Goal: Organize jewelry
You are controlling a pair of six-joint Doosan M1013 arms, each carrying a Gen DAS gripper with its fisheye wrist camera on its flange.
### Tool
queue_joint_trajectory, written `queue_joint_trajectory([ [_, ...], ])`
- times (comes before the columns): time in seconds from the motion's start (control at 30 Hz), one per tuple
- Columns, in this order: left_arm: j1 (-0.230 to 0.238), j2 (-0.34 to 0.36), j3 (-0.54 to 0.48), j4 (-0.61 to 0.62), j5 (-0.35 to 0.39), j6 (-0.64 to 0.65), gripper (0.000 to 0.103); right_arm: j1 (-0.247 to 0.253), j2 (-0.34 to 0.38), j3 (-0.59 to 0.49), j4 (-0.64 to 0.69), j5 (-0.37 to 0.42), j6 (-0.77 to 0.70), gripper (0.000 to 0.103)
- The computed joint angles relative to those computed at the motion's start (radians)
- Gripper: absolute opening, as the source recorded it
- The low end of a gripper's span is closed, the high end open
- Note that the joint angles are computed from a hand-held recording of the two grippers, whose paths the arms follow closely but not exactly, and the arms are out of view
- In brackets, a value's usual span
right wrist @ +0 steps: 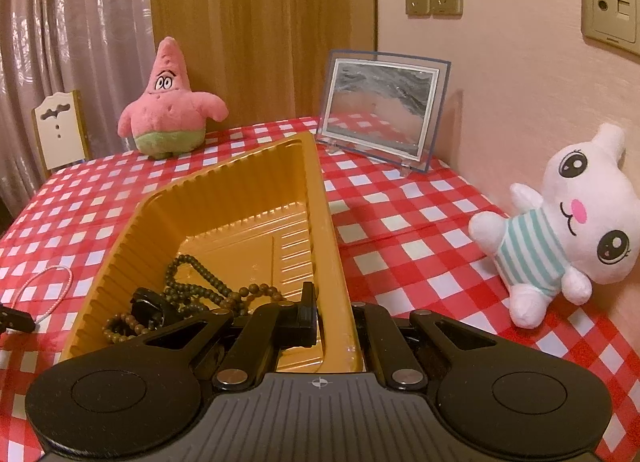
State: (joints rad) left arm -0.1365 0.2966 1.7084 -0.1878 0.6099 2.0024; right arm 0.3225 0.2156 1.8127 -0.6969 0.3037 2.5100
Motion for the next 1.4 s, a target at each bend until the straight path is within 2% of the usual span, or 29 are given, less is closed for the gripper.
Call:
queue_joint_trajectory([
  [0.37, 0.010, -0.031, 0.001, -0.050, -0.012, -0.028, 0.000, 0.001, 0.022, -0.023, 0.032, -0.022, -0.044, 0.004],
  [0.8, 0.020, -0.126, -0.026, -0.198, -0.101, 0.039, 0.000, -0.007, 0.035, -0.033, 0.098, -0.046, -0.113, 0.004],
  [1.23, -0.005, -0.179, -0.075, -0.538, -0.136, 0.296, 0.000, -0.010, 0.034, -0.028, 0.117, -0.075, -0.140, 0.004],
  [1.33, -0.015, -0.185, -0.085, -0.588, -0.141, 0.363, 0.000, -0.012, 0.034, -0.027, 0.130, -0.078, -0.153, 0.004],
  [1.4, -0.023, -0.185, -0.086, -0.560, -0.150, 0.344, 0.000, -0.012, 0.034, -0.027, 0.130, -0.080, -0.152, 0.004],
])
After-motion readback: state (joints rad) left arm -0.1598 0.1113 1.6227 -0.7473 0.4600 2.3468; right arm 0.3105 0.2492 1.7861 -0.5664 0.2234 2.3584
